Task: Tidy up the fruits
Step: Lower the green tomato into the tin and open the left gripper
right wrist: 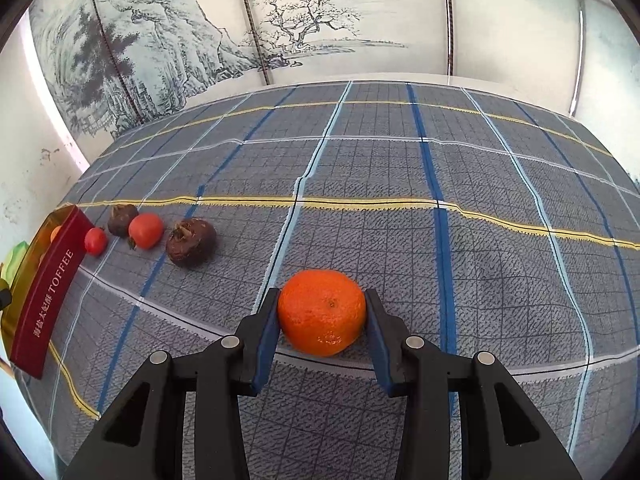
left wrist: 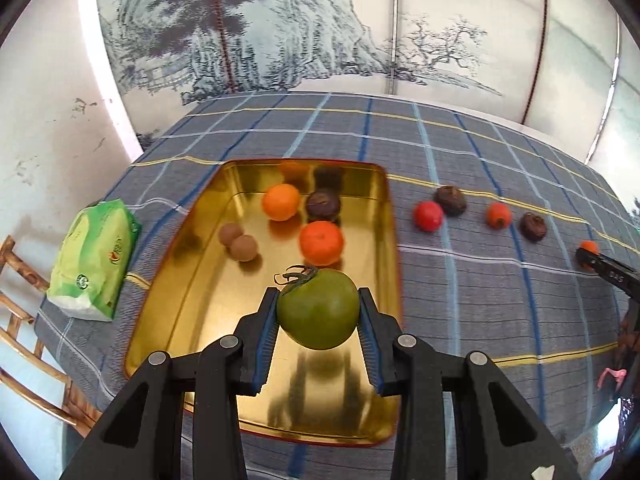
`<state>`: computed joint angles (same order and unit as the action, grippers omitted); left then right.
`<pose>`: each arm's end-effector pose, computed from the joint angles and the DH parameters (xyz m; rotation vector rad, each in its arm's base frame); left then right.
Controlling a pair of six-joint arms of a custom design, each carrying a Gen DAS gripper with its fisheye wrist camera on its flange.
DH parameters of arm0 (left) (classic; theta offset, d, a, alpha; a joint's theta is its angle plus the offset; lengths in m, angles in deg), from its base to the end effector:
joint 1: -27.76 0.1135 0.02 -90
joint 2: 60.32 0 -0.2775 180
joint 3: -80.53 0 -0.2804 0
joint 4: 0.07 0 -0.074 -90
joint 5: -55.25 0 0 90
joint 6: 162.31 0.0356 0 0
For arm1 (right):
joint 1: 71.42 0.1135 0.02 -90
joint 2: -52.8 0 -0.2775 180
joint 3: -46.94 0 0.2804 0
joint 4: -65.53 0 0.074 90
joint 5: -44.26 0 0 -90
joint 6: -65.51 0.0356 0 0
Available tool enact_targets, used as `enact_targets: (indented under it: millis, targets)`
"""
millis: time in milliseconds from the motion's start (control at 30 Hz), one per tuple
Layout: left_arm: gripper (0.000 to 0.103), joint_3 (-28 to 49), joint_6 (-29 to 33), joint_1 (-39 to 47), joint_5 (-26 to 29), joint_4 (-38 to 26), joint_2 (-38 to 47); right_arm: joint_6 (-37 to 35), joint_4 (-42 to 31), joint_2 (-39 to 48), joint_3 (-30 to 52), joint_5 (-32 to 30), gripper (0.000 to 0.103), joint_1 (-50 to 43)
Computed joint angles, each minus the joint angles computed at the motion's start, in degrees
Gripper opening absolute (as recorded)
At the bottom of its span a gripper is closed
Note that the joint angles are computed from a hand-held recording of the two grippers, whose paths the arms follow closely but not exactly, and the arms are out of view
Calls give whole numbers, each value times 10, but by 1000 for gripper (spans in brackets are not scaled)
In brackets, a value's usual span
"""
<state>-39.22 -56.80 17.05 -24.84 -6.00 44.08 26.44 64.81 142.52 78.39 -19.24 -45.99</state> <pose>0.3528 -0.0730 0.1033 0.6266 2.3528 -0.1738 0.2061 0.0804 0.0618 0.6940 2.3447 -0.0332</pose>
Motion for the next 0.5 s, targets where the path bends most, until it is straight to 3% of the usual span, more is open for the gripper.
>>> enact_targets:
  millis: [500]
  targets:
    - [34,50,21,72,29,43,90,4,-23,18,21,13,42,9]
